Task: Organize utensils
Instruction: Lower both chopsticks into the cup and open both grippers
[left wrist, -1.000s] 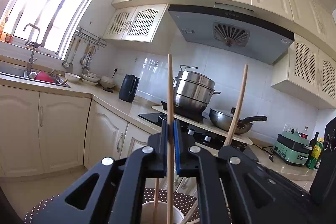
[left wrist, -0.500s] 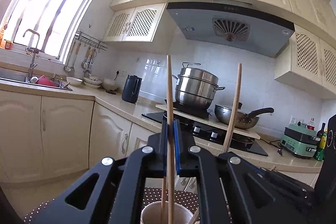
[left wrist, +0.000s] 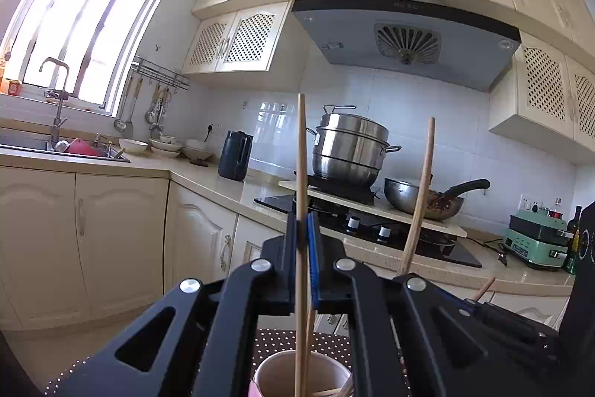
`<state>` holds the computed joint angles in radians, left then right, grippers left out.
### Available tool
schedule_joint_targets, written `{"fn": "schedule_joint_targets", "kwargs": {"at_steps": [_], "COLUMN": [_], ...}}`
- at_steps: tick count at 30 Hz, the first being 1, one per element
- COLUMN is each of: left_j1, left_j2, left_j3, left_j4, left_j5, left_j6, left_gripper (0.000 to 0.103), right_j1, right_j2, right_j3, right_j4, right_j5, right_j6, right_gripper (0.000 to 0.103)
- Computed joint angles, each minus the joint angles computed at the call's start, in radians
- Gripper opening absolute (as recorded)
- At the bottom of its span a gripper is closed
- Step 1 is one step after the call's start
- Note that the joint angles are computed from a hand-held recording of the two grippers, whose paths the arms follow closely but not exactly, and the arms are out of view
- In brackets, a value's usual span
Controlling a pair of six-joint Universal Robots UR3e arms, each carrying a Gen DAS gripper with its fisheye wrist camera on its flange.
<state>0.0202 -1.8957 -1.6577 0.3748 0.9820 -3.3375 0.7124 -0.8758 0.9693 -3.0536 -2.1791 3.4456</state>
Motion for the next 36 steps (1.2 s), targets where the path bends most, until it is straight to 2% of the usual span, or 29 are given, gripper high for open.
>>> {"fn": "schedule_joint_targets", "kwargs": {"at_steps": [2,4,11,15,17,19,20,24,26,28,31,36], "left_j1": [0.004,0.007,0.028,0.057,0.072,0.081,0.088,0.126,0.150,0.182,0.235,0.340], "left_j2": [0.003,0.009,0.043,0.086,0.115,0.145,0.161,0.221,0.252,0.288,0.343,0.438], "left_j3": [0.008,0.010,-0.009,-0.038,-0.056,-0.069,-0.079,-0.117,-0.137,-0.159,-0.191,-0.243], "left_j4": [-0.030,-0.056,-0.113,-0.137,-0.163,-0.202,-0.216,-0.254,-0.269,-0.286,-0.306,-0.345], "left_j5": [-0.006,-0.009,-0.022,-0.043,-0.053,-0.048,-0.048,-0.066,-0.080,-0.104,-0.144,-0.233], "left_j6": [0.010,0.014,0.028,0.044,0.064,0.090,0.101,0.124,0.129,0.134,0.144,0.139], "left_gripper": [0.008,0.028,0.029,0.040,0.041,0.044,0.046,0.048,0.048,0.051,0.057,0.062], "right_j1": [-0.002,-0.002,0.003,0.008,0.014,0.017,0.018,0.028,0.042,0.061,0.089,0.133], "right_j2": [-0.002,-0.001,-0.007,-0.005,0.003,0.006,0.008,0.007,0.014,0.030,0.065,0.111], "right_j3": [0.005,0.005,-0.006,-0.022,-0.043,-0.055,-0.061,-0.063,-0.076,-0.111,-0.208,-0.327], "right_j4": [-0.003,-0.001,0.049,0.081,0.110,0.137,0.151,0.156,0.150,0.149,0.212,0.268], "right_j5": [0.009,0.012,0.022,0.018,0.010,0.009,0.009,0.012,-0.012,-0.041,-0.084,-0.151], "right_j6": [0.006,0.012,0.031,0.046,0.056,0.074,0.085,0.109,0.112,0.099,0.074,0.061], "right_gripper": [0.006,0.006,0.006,0.007,0.007,0.013,0.022,0.024,0.029,0.052,0.052,0.052]}}
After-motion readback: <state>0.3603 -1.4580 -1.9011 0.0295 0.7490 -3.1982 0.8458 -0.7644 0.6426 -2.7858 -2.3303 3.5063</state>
